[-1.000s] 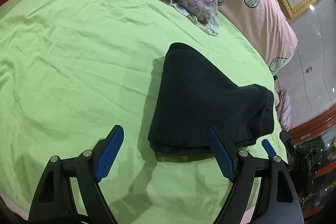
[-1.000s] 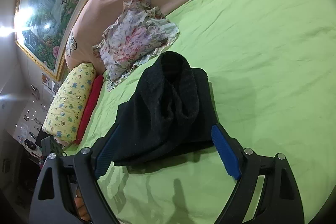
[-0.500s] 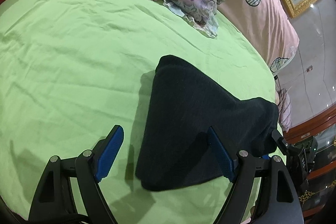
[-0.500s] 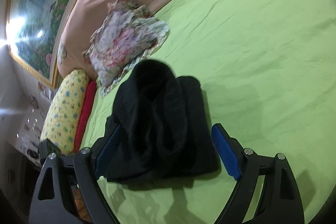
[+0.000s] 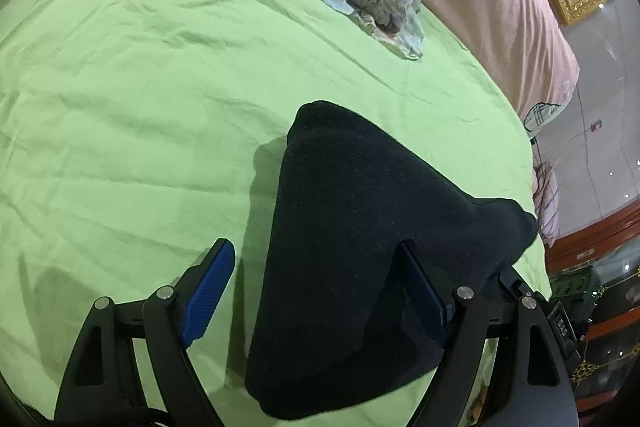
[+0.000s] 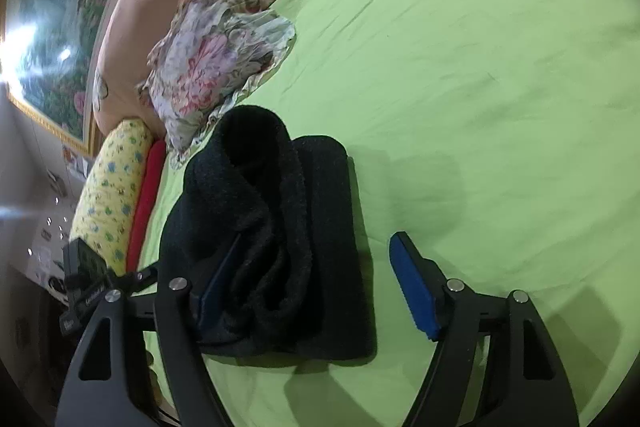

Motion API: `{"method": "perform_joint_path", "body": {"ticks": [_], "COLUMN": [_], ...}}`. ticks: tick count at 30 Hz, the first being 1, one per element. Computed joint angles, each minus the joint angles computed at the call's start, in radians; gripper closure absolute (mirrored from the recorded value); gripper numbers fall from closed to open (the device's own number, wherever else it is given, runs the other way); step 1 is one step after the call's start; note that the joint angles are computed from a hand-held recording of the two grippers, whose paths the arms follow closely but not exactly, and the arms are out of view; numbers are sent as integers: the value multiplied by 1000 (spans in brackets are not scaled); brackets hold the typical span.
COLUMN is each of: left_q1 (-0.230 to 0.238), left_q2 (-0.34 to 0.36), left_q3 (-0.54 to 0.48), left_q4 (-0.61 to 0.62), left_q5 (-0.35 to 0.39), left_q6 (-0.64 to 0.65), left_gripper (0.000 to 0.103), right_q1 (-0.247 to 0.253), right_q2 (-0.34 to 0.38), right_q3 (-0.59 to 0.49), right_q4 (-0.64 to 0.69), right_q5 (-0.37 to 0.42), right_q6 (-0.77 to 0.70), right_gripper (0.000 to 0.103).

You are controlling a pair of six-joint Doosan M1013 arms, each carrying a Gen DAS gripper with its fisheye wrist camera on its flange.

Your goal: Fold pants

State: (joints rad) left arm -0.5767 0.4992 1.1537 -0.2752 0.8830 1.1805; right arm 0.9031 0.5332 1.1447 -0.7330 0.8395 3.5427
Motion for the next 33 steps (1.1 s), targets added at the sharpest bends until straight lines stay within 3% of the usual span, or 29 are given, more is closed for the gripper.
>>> {"method": "perform_joint_path", "body": {"ticks": [3, 8, 11, 12, 14, 21, 24, 33], "left_q1": [-2, -11, -23, -25, -17, -27, -27, -27], "left_q2": [12, 26, 28, 27, 30, 9, -8, -85], "left_q3": [-8, -17, -20, -17, -19, -9, 2, 58], "left_q4": [17, 56, 103, 107, 30, 52, 40, 52], "left_q5": [3, -7, -13, -17, -19, -36, -55, -130], "left_q6": [-10, -17, -21, -22, 19, 28, 42, 44], "left_gripper": [19, 18, 21, 27, 43, 60, 65, 65], "right_q1": [-4, -12, -17, -19, -18, -6, -2, 6], "right_q2": [11, -9, -17, -22, -23, -27, -26, 2], "right_q3": [-28, 25, 48, 64, 73, 92, 79, 3], "right_q4": [35, 12, -5, -25, -50, -185, -187, -156], "right_q5": [27, -71, -136, -175, -192, -225, -218, -231], "right_q6": [-79, -38, -5, 35, 68, 205, 188, 94], "right_gripper": [29, 30, 38, 44, 44, 52, 55, 57]}}
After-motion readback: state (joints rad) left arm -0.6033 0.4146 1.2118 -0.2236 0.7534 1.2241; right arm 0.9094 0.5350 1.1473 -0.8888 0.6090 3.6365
